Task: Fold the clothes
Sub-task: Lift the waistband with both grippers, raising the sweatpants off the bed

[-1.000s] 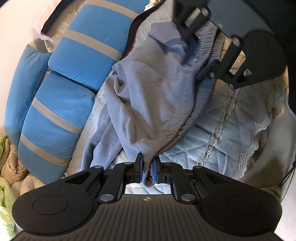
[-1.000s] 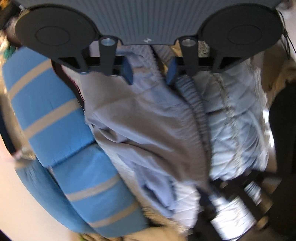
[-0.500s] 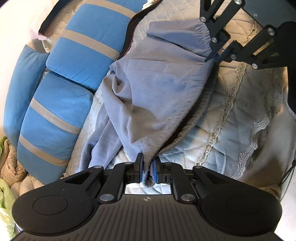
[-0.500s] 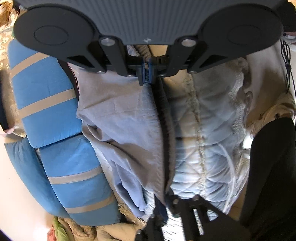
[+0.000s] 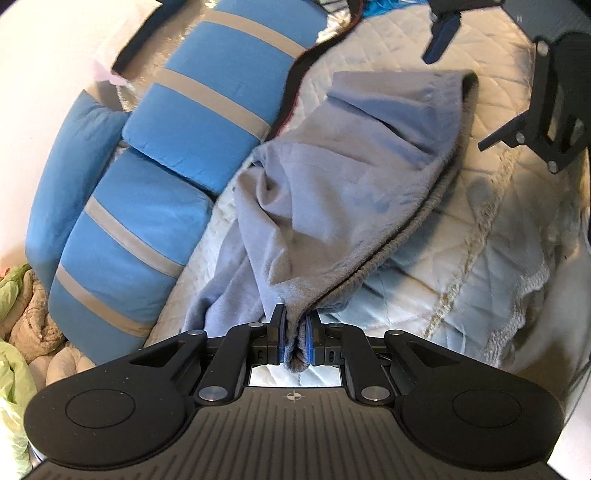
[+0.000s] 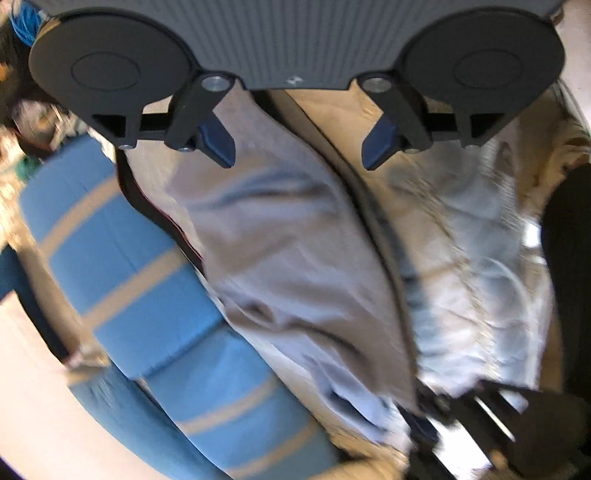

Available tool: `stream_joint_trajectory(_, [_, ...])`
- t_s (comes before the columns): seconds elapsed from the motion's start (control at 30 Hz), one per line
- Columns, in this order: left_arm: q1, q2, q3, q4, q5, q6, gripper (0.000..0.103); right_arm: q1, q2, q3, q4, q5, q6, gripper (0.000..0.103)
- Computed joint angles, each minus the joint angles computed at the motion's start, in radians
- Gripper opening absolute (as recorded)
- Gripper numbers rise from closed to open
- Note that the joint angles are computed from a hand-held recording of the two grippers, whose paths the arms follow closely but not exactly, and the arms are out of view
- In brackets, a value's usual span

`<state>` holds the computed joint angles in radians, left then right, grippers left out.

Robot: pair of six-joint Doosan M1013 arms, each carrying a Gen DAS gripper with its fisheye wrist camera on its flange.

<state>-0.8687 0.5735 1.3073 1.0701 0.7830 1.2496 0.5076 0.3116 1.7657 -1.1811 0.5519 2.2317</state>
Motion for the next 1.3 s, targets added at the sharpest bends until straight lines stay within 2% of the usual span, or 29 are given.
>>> stream_joint_trajectory(0.1, [0.0,-0.01,0.012,0.049,-0.028,-0.075,0.01,-0.01,0.006,-0.003,0.008,0.006,0.031,0.088])
stream_joint_trajectory(0.3, [0.005,-0.027,0.029,0.106,-0.072,-0.194,0.01,0.001,0.037,-0.008,-0.063,0.071,0.111,0.089])
stream_joint_trajectory(0.53, [0.008,-0.039,0.033,0.136,-0.078,-0.228,0.01,0.016,0.059,-0.003,-0.183,0.127,0.193,0.085])
stream_joint_trajectory(0.73, [0.013,-0.037,0.024,0.149,-0.063,-0.241,0.009,0.019,0.062,-0.005,-0.192,0.16,0.199,0.062])
stream_joint_trajectory(0.9, [0.014,-0.034,0.02,0.154,-0.056,-0.238,0.009,0.03,0.063,-0.007,-0.191,0.197,0.197,0.052])
stream_joint_trajectory(1.0, [0.015,-0.034,0.018,0.153,-0.053,-0.237,0.009,0.037,0.068,-0.013,-0.17,0.225,0.178,0.05])
stream_joint_trajectory(1.17, [0.016,-0.033,0.017,0.145,-0.052,-0.231,0.009,0.042,0.078,-0.025,-0.117,0.256,0.135,0.035])
stream_joint_trajectory(1.2, [0.016,-0.032,0.016,0.143,-0.051,-0.229,0.009,0.041,0.077,-0.025,-0.106,0.25,0.129,0.017])
stream_joint_trajectory(1.23, [0.017,-0.032,0.015,0.141,-0.049,-0.227,0.009,0.039,0.073,-0.025,-0.1,0.241,0.128,0.012])
stream_joint_trajectory(1.3, [0.017,-0.033,0.015,0.152,-0.047,-0.24,0.009,0.037,0.064,-0.022,-0.091,0.223,0.128,0.01])
